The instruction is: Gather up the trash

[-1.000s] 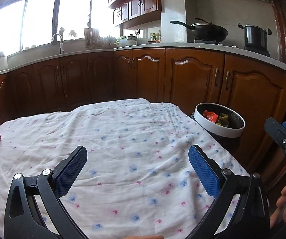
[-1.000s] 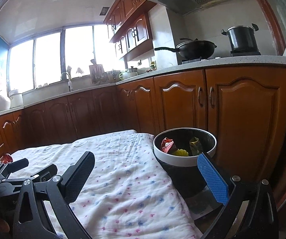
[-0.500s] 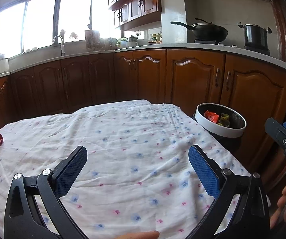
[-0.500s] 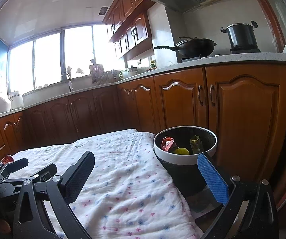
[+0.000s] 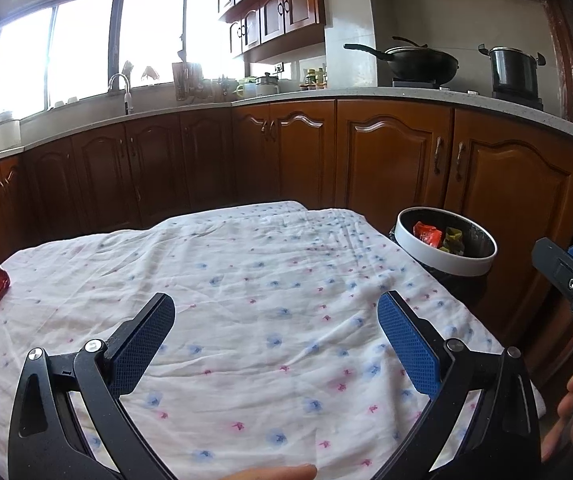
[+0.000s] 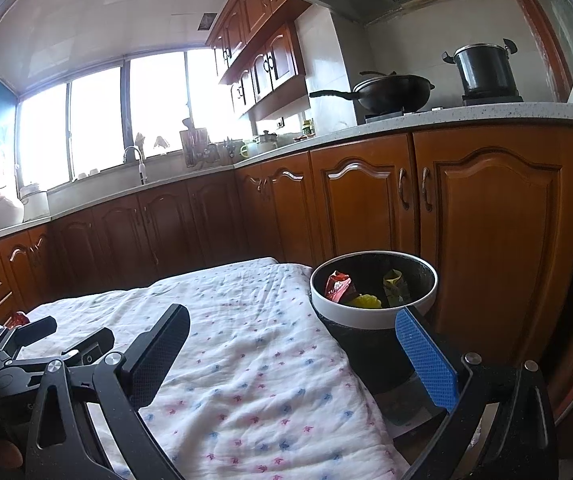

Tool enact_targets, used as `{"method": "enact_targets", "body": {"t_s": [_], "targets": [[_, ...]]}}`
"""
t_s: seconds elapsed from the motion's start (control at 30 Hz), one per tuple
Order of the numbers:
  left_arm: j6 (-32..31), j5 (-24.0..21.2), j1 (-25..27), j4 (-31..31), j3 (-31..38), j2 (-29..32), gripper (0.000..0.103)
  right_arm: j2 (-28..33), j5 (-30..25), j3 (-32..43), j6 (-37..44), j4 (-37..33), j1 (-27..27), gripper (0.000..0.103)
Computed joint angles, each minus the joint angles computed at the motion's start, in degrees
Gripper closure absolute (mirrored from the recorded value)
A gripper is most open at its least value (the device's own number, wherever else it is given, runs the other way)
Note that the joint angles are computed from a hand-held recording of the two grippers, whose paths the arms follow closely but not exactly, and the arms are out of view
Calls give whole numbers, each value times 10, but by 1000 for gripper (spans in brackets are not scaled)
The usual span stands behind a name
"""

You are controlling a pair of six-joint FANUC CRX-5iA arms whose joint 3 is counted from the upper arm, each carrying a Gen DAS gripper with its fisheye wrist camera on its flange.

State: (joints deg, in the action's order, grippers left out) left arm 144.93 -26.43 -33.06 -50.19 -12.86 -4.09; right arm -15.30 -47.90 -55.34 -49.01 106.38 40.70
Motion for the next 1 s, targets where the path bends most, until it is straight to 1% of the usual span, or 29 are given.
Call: {"method": "enact_targets", "body": {"t_s": [0.37,0.53,0.6,0.73,1.0], "targets": [[8,2,2,-7,-2,0,0,0,5,-2,-11,17,-8,0],[13,-1,0,-13,-1,0,0,-1,9,-2,-13,20,-10,0],[27,-10,-7,-28,1,1,0,0,8,-2,-13,19,-9,0],[34,-15,-11,-37,2,0,0,-1,10,-3,-17,22,-10,0],[36,-14,-11,-38,0,-2,0,0,9,-3,-17,20,-8,0]]}}
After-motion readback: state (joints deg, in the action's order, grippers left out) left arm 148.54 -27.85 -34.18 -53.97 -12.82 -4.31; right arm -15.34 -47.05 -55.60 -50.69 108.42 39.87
